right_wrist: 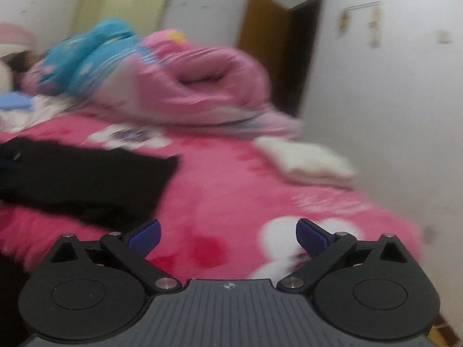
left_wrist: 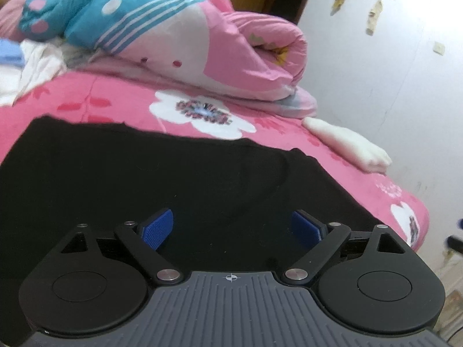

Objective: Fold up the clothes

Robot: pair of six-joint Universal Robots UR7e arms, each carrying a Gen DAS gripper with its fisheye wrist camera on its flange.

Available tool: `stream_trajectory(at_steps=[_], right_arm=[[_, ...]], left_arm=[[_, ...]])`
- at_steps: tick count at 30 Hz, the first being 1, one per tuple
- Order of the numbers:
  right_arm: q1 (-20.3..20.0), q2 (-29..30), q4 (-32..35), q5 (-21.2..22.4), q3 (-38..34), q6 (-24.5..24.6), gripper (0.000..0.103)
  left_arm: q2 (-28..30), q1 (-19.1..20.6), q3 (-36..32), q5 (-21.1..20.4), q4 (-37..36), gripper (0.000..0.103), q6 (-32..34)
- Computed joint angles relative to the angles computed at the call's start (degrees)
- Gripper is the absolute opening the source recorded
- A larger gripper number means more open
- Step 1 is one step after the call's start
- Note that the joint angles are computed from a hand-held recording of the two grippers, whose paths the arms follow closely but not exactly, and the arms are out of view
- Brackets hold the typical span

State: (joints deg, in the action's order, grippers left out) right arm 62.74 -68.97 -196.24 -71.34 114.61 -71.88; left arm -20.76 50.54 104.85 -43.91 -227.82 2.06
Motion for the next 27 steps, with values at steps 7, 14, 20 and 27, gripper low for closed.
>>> stream_trajectory(at_steps=[7,14,20,27], right_arm=[[-0.16,2.3,16.01,4.03,-4.12,-0.53,0.075],[-0.63,4.91,29.43,6.97,-11.34,4.63,0.052],[-1.2,6.45,41.61,9.32,-17.42,7.89,0.016],[-2.29,7.52,48.01,12.29,-20.71,6.19,0.007]], left_arm=[[1.04,-1.86,-0.73,-3.23,0.42,0.087,6.79],[2.98,-4.38,-3.46,-3.94,7.52,0.071,15.5],[4.18,-4.03,-7.17,-4.56,16.71,0.053,16.88],[4.3,-3.46,-9.3,-5.36,21.75,0.036,18.01]])
